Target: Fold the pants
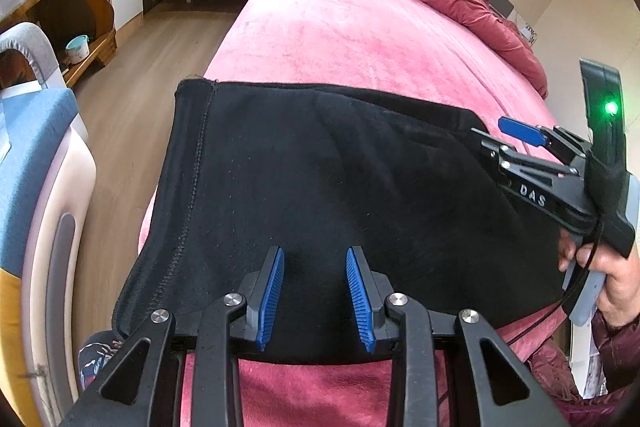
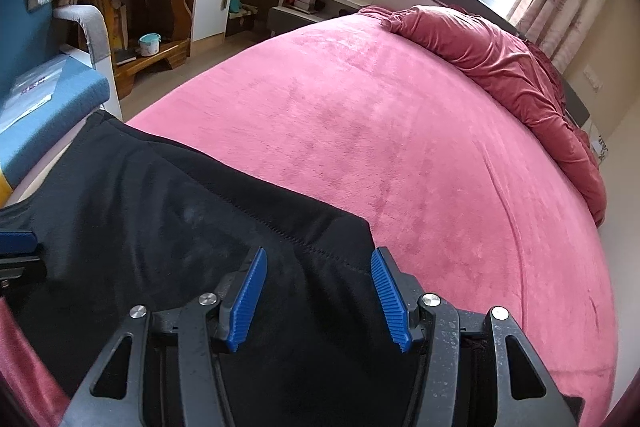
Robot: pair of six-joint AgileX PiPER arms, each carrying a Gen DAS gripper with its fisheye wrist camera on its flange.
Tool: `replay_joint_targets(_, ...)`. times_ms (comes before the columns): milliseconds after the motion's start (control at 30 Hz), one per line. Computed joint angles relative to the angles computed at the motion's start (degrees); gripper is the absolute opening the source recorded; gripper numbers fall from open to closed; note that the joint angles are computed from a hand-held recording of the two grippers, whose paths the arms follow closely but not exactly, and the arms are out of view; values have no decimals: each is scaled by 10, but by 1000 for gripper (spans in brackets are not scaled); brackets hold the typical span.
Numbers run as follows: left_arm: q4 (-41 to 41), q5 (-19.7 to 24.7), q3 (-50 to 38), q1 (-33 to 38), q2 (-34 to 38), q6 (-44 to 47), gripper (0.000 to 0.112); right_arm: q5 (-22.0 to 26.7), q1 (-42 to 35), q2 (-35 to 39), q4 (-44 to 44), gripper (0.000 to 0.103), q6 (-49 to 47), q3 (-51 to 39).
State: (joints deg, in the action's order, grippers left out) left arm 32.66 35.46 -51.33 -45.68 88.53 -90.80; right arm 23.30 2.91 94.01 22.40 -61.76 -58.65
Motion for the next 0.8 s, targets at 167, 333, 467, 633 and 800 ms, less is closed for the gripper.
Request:
replay_joint_targets(167,15,16,2,-6,-10,-21,33,126,-47,103,36,56,36,-142)
replay_joint_targets(333,10,10,22,-5,-24,-34,33,344,-97,245,70,56,68,-378)
replay_joint_targets(467,14,15,27,-2,-34,-40,33,393,-77,294,14,55,95,-451)
replay_joint_targets(633,-21,19,27,2,-28,-10,33,395,-53,309,0,10,81,-455)
replay_joint_targets(800,-66,21,15,16,1,35,33,306,-31,324,-21,5,122,-430)
